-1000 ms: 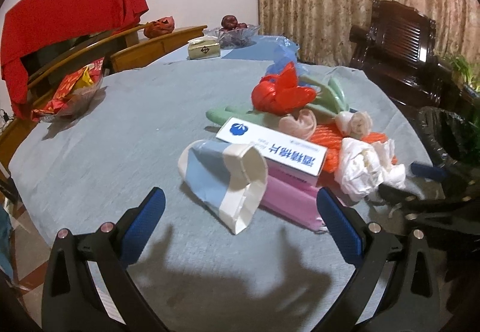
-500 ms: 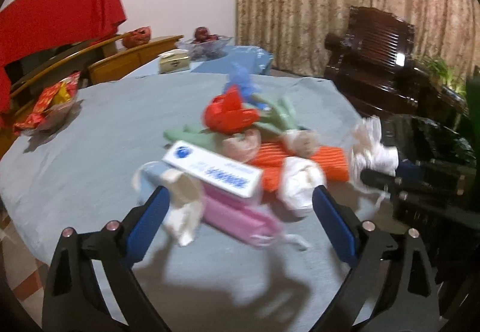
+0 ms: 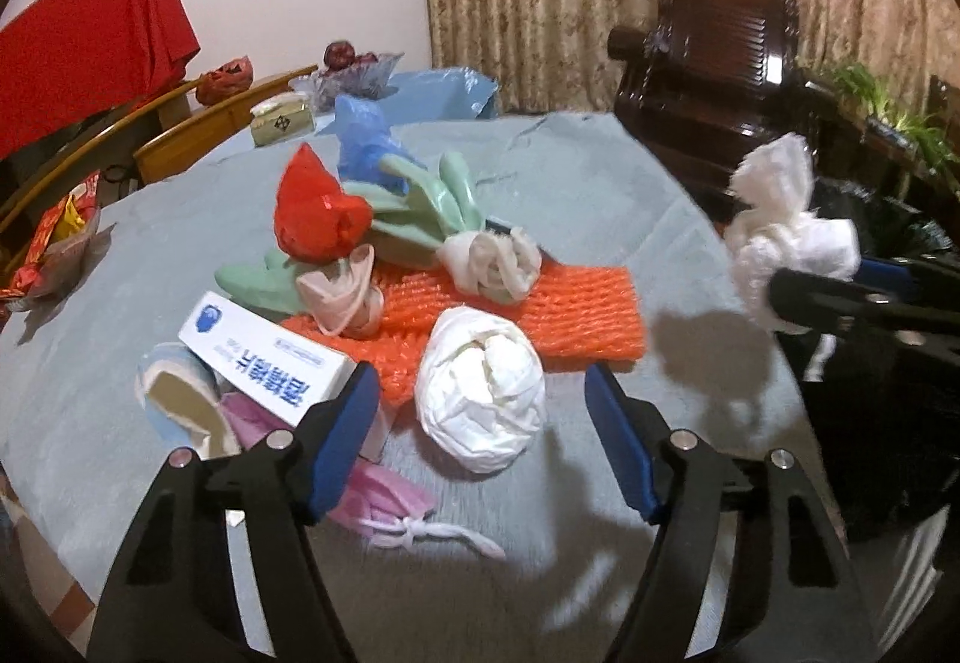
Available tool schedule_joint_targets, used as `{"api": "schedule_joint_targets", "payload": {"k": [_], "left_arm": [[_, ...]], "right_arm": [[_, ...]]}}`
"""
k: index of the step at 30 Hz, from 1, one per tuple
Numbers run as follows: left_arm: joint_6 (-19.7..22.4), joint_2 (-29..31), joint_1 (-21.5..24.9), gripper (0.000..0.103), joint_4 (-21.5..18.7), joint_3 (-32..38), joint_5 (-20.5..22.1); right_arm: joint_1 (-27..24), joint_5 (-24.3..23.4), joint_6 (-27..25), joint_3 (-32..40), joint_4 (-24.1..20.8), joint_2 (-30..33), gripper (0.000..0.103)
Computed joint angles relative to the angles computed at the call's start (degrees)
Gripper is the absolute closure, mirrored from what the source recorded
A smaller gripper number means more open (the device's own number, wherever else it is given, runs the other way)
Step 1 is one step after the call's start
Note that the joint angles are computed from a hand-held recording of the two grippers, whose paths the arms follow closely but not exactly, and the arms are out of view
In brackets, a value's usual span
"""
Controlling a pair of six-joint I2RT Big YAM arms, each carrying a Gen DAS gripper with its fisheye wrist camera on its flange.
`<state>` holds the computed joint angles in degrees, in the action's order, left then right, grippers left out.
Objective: Collect trash
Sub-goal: 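Carry the tissue with the right gripper over the bin and release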
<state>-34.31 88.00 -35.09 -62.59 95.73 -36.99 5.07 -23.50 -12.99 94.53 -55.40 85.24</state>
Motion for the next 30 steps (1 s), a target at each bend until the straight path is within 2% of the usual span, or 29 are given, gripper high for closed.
{"api": "schedule_joint_targets", "payload": {"k": [2,4,7,10,14,19,25,30], "left_arm": [[-0.5,0.8,0.4,0.042,-1.3,0.7,0.4],[-0.9,1.4,0.7,0.054,-1.9,1.1,0.1],[-0.7,1.0,0.9,0.065,-1.7,0.9,0.1],[-0.3,0.4,0.5,0.070,-1.3,1.0,-0.6],[-1.2,-1.1,-0.4,0.070,-0.9,1.7,-1.8],[0.8,-1.5,-2.4,0.070,0.9,4.9,-2.3],[6.4,2.7,-4.6,0.069,3.5,12.3,0.8],[9.1,7.9,-5.9,0.069,4.2,19.0,5.1]], "right_arm": [[-0.2,-0.2,0.2,-0.2,0.1,0.1,0.065],[-0.2,-0.4,0.3,-0.1,0.0,0.2,0.065],[-0.4,-0.8,0.7,0.1,-0.2,0.2,0.065],[-0.7,-1.3,1.1,0.1,0.0,-0.3,0.065],[-1.5,-2.1,2.1,0.4,0.9,-1.4,0.065],[-4.2,-3.7,3.8,1.4,1.4,-2.5,0.065],[-8.9,-2.8,4.2,2.1,1.4,-3.3,0.064],[-13.3,-0.6,3.6,2.3,1.2,-3.2,0.064]]}}
